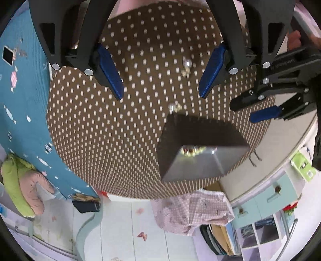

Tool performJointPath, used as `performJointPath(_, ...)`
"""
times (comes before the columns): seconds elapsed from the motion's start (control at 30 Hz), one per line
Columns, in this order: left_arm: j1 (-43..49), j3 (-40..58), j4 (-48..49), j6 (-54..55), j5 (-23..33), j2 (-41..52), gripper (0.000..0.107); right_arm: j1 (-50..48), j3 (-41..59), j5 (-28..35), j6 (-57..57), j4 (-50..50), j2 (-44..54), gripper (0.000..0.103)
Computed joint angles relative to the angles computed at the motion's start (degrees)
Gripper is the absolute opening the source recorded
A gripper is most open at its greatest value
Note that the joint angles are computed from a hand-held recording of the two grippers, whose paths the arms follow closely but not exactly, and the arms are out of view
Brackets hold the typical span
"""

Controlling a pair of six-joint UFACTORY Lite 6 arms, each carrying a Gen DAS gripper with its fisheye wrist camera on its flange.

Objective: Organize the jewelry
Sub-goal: 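Lower both charms into the box and open both grippers, then grasp a pearl earring with the right gripper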

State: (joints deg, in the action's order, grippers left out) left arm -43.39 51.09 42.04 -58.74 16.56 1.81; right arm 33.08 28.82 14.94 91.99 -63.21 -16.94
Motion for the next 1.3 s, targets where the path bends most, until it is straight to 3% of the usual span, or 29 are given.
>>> performJointPath(0.27,0.94,-1.45,-3.08,2.61,-1.16,1.55,0.057,4.51,-4.5,-1.58,10.89,-7.69,0.09,0.074)
performJointPath(0.37,1.14,-2.42,-1.95,1.21,-1.72,1.66,0.063,6.52,-5.22,-0.46,17.08,-12.67,0.74,0.062)
performJointPath(0.7,2.02,-1.45,-6.97,6.17,-3.04,3.56,0.063,9.83,-2.91,3.6,19.41,-17.01,4.5,0.012)
performJointPath(0.8,1.26,-0.17,-7.6,5.95,-2.9,4.66,0.063,8.25,-3.23,2.29,19.15,-17.23,3.76,0.012)
performJointPath(1.13,-1.26,10.39,-22.38,16.93,-3.21,13.17,0.063,-2.58,-5.59,0.14,9.7,-13.18,-2.81,0.012)
performJointPath(1.3,-3.83,18.44,-10.29,1.7,0.47,19.85,0.064,-10.69,-5.78,-4.62,7.97,-15.82,-4.67,0.012)
